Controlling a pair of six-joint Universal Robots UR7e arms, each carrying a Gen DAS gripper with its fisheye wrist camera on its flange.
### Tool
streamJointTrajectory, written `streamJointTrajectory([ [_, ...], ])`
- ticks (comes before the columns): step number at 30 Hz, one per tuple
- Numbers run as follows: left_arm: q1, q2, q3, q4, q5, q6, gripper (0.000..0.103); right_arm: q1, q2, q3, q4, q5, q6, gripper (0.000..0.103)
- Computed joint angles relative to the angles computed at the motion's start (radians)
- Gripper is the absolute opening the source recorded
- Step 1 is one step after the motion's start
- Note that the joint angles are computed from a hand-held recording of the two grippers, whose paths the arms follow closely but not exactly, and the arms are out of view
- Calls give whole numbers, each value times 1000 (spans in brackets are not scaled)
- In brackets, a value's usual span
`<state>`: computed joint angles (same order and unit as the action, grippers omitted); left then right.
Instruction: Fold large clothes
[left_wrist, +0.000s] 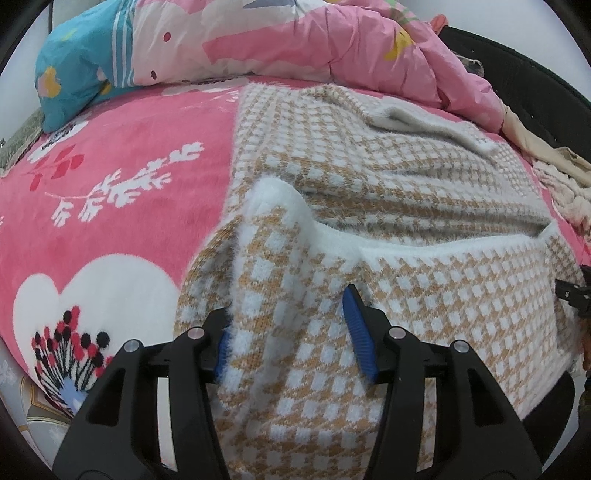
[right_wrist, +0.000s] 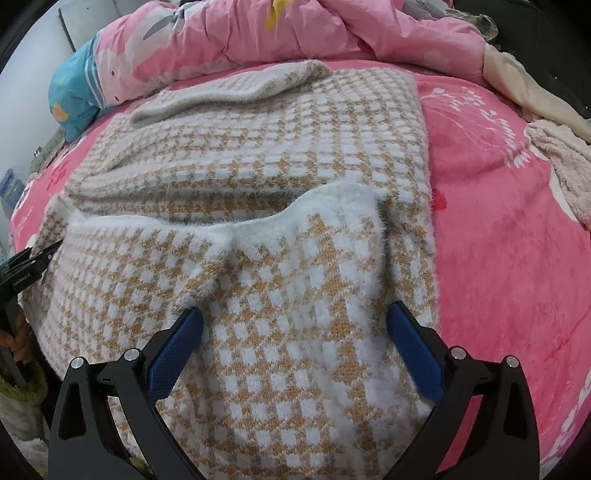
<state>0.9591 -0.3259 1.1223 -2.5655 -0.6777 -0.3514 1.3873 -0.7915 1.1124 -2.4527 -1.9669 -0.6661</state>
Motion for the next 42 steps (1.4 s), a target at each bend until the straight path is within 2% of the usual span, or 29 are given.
streamJointTrajectory([
  [11,-2,3,-25,69,8,-36,50,10,25,-46,41,-31,3,97],
  [15,-1,-3,0,5,-7,-12,50,9,18,-28,8,-16,-10,95],
  [18,-3,-6,32,-83,-11,28,50,13,8,-8,-26,-17,-31,84],
  [19,-5,-6,37,-101,-5,41,47,13,2,2,-41,-11,-41,77],
  [21,-10,-5,52,-154,15,79,41,14,-7,25,-80,-5,-65,66],
  [24,-21,-1,72,-224,43,133,29,16,-16,58,-147,-9,-92,45],
  [26,-26,-3,87,-265,52,171,17,17,-25,88,-220,-27,-126,26],
  [28,-38,-4,108,-329,62,229,12,15,-43,123,-280,-11,-148,15],
  [31,-60,-5,138,-405,92,310,10,15,-84,191,-359,26,-161,9],
  [36,-107,-23,195,-524,129,400,8,24,-156,304,-489,82,-174,8],
  [42,-158,-72,291,-724,121,471,7,27,-249,412,-586,161,-145,7],
])
